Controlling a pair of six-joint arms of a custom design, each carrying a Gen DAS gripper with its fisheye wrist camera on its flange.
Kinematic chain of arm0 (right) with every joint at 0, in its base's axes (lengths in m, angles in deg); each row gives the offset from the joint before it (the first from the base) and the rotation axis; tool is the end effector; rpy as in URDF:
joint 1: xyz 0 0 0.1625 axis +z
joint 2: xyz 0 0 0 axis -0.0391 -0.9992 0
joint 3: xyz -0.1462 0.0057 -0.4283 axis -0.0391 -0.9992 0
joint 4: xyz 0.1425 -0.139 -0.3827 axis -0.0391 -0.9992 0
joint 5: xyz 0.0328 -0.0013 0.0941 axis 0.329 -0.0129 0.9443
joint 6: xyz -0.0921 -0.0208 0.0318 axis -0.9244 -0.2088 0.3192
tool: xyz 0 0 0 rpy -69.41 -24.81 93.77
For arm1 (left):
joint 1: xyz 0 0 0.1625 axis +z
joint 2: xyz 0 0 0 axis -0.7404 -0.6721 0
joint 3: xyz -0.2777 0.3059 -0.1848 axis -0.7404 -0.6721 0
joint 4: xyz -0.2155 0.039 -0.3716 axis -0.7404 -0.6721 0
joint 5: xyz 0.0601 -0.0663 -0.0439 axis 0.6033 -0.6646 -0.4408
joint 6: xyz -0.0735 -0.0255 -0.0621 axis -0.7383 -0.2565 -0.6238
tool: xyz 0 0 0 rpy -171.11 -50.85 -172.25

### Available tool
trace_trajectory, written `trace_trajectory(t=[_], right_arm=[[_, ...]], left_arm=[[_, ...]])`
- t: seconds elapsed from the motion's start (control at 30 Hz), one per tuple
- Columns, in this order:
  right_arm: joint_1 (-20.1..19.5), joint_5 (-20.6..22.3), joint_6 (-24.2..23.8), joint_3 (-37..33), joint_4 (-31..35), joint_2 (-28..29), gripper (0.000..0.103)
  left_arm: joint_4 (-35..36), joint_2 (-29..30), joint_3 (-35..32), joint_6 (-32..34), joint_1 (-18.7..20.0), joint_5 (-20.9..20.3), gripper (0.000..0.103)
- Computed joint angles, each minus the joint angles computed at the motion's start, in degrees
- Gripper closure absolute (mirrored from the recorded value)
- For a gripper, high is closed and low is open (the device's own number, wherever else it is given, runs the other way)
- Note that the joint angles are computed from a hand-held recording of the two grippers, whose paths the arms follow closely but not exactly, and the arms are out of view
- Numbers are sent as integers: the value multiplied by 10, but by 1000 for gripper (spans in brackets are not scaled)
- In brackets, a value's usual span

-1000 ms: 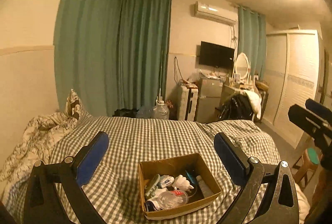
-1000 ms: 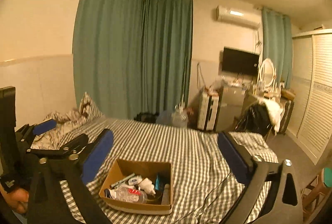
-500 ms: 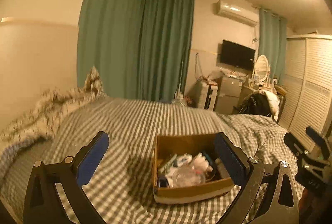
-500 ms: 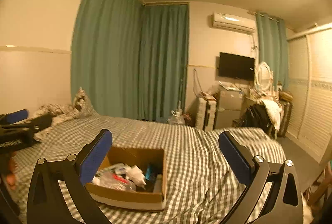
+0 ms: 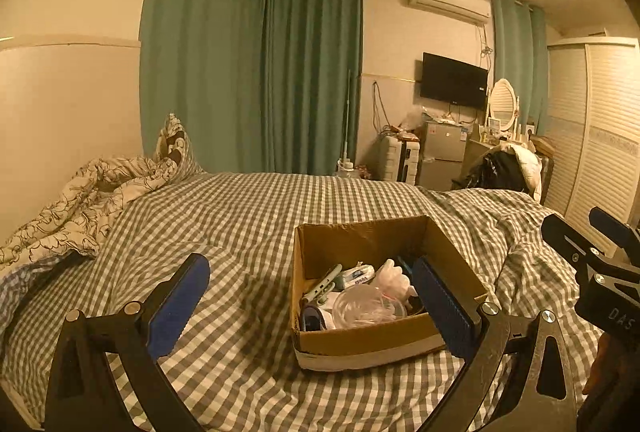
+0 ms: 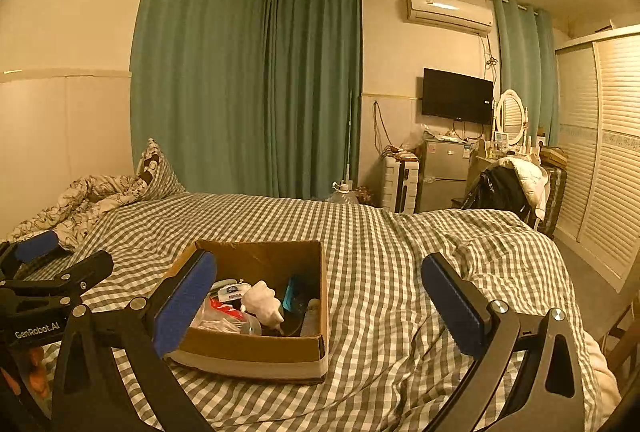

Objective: Organize objects

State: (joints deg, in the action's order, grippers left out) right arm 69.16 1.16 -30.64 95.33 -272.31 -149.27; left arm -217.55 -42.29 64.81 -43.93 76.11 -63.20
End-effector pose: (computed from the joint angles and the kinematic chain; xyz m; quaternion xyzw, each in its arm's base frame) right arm -0.0230 -0.4614 0.3330 0.2750 -0.7385 0.5451 0.2862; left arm -0.3714 -0.4588 -0.0650 0.1999 0.7640 -0.5307 0.3077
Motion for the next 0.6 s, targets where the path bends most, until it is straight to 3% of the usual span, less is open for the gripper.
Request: trace_trajectory(t=[0.6], right_arm=[[4,-12,-1,1,9,-4,0]], left_arm=[[33,-6,4,-32,4,4,0]])
